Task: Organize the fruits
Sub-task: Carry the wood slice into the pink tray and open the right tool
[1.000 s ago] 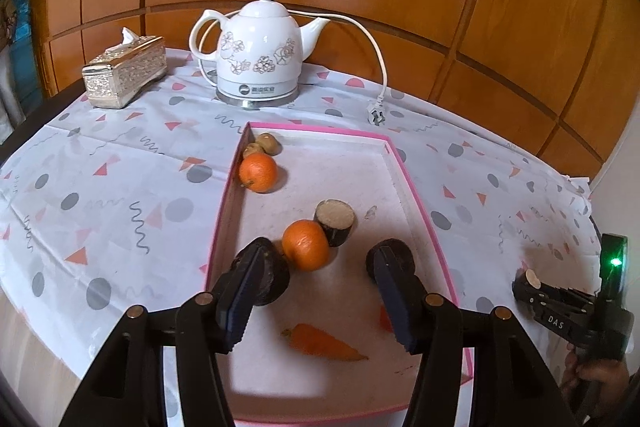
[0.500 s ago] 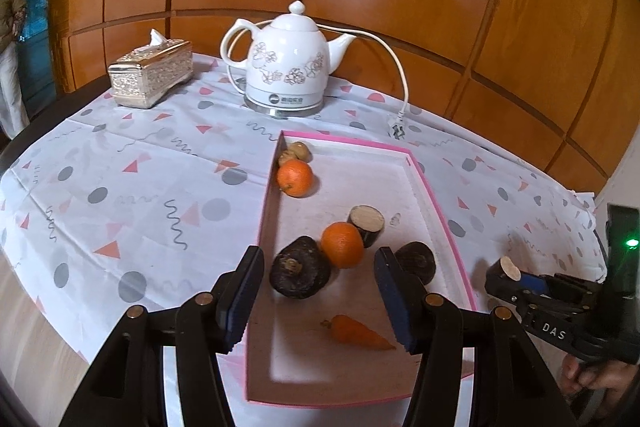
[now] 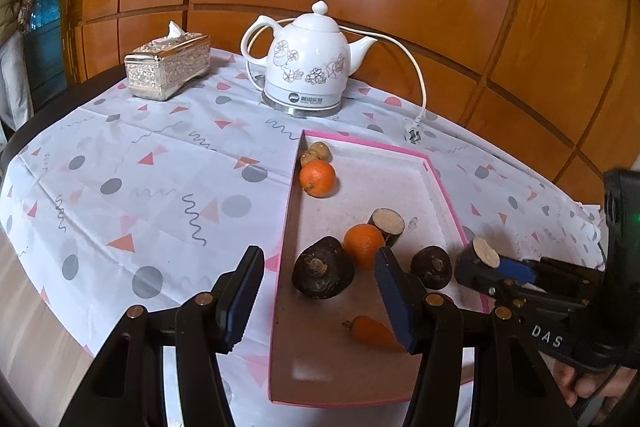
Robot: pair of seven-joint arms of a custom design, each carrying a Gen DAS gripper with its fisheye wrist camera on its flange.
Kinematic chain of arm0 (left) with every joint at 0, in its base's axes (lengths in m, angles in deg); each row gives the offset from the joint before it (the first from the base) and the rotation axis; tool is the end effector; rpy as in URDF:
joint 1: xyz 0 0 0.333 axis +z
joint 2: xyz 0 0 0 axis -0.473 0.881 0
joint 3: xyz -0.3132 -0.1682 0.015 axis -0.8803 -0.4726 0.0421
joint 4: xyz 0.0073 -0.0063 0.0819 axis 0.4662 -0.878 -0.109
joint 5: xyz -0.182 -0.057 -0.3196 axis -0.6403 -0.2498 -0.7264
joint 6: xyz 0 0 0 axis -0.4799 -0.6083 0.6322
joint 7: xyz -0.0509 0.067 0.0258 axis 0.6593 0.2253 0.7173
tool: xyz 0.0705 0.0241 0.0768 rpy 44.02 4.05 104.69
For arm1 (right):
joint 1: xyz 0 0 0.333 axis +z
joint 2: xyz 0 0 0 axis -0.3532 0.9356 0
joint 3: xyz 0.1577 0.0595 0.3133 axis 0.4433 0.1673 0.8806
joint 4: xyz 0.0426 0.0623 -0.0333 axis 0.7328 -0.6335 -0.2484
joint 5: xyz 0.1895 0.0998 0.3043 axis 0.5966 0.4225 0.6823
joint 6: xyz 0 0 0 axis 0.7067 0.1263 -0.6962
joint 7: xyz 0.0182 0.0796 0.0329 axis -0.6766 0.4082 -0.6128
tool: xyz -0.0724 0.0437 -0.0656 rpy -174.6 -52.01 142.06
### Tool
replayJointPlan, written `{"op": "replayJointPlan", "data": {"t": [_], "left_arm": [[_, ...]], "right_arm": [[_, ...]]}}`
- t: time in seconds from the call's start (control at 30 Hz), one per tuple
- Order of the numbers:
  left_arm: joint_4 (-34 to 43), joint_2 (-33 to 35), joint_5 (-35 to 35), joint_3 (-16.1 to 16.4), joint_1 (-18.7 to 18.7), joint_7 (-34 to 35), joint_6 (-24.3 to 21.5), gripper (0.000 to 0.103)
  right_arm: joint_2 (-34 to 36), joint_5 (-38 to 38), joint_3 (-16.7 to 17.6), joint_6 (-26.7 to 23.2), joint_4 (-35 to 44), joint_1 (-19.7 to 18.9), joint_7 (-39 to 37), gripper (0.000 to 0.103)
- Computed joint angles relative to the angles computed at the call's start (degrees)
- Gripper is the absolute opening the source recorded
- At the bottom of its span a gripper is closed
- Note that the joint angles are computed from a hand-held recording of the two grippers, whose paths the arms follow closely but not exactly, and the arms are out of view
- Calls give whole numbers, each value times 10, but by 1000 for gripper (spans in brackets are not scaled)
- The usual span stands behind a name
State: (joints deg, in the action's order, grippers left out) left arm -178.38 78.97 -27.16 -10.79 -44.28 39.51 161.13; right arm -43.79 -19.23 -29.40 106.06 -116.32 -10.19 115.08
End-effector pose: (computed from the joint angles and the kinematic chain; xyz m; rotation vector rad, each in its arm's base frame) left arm 0.4069 -0.3143 0.5385 -1.8894 1.6796 -0.9589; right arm 0.4595 0.0849 0.5350 -2.0225 1.4405 -0.3307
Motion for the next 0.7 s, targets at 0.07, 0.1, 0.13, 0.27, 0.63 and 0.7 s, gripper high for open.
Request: {"op": "replayJointPlan", "data": {"t": [0.07, 0.1, 0.13, 0.27, 0.63, 0.7], "left_arm": [[0, -1, 3, -1, 1, -3, -3, 58], [0, -2, 4, -1, 2, -5, -2, 58], [-1, -3, 6, -1, 2, -7, -2, 58], [0, -2, 2, 0, 2, -1, -11, 58], [15, 11, 6, -2, -4, 2, -25, 62], [17, 13, 5, -2, -6, 6, -25, 62]], "right_arm": [[5, 9, 0, 3, 9, 7, -4, 32], [8, 15, 0, 5, 14, 11, -7, 32], [12, 13, 3, 8, 17, 11, -2, 32], [33, 3, 11, 6, 35, 13, 16, 32], [61, -25, 3, -1, 39, 12, 41, 37], [60, -12, 1, -5, 39, 14, 32, 38]]}}
